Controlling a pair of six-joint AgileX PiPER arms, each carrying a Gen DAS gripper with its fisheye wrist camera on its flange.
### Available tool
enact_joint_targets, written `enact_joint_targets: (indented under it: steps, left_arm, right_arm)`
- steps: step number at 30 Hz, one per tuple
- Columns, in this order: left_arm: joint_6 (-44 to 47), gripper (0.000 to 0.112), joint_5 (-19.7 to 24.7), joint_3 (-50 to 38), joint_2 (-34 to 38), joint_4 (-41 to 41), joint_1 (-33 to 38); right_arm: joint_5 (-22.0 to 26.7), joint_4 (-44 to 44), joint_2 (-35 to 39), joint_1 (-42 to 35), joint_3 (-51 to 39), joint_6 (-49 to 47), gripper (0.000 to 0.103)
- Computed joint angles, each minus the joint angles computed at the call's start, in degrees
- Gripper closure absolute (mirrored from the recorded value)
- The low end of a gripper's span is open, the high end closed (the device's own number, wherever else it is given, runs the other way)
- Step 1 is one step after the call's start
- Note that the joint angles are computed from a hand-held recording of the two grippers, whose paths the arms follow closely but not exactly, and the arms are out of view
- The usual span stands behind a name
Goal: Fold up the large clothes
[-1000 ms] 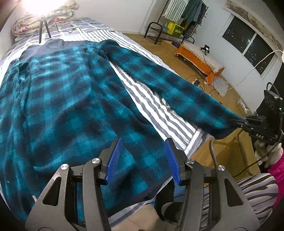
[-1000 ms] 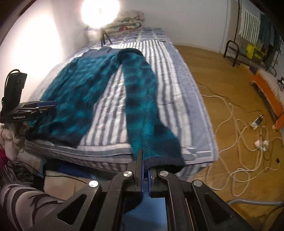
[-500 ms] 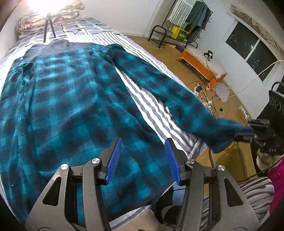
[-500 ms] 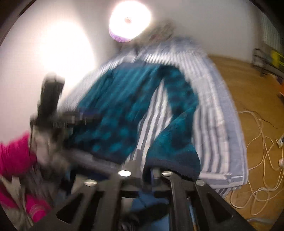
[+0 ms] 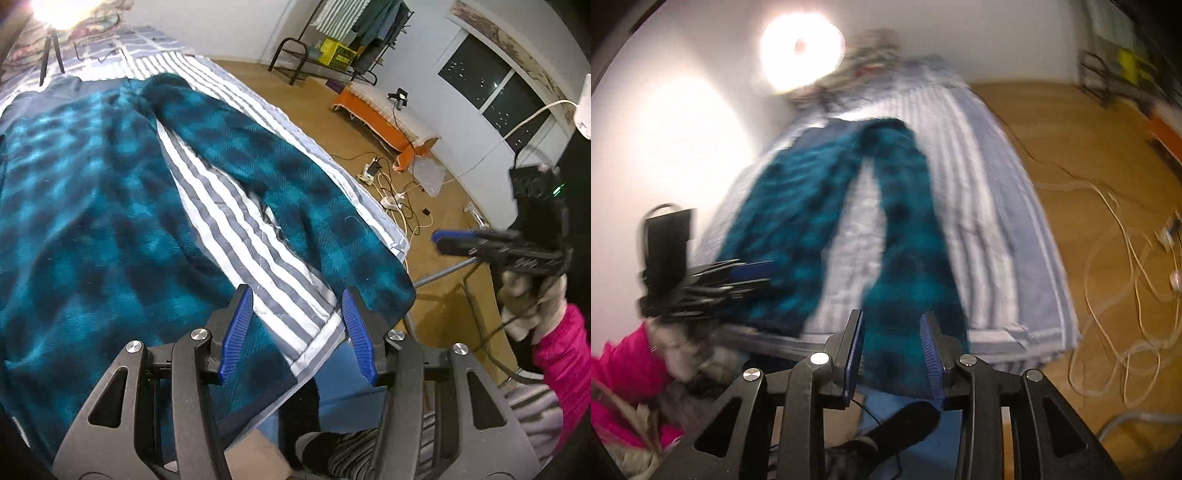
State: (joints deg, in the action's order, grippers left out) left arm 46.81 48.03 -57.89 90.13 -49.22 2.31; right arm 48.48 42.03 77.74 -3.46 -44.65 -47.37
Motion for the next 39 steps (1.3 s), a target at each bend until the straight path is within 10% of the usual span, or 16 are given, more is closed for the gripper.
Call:
enact_joint_targets:
  steps: [7, 10, 14, 21, 32, 39]
  left_arm:
    - [-4.59, 0.061, -2.08, -3.61, 4.38, 1.51, -3.25]
    - [-3.82, 0.061, -1.65, -3.41, 4.18, 0.97, -4.20]
    - [-2.01, 0.061, -0.75, -1.69, 2.25, 0.43, -4.25]
    - [2.58, 0.061, 7.77, 2.71, -5.06, -5.35, 9.52]
    - [8.48, 0.060, 17.80, 4.80, -5.21, -7.81, 34.98]
    - [9.63, 0.050, 15.71, 7.15, -3.10, -6.83, 29.39]
  right_arm:
    - [-5.88, 7.77, 15.65, -3.49, 1.57, -7.87, 0.071]
    - [-1.14, 10.77, 17.24, -6.22, 1.64, -10.43, 0.099]
    - [6.53, 15.36, 8.13, -9.22, 3.65, -12.40, 0.101]
    - [5.20, 16.62, -1.83, 5.60, -4.10, -3.53, 0.101]
    - [0.72, -2.40, 20.77, 40.45, -25.46, 12.70, 0.094]
    - [4.58, 9.72, 19.81, 29.18, -23.90, 3.89, 0.071]
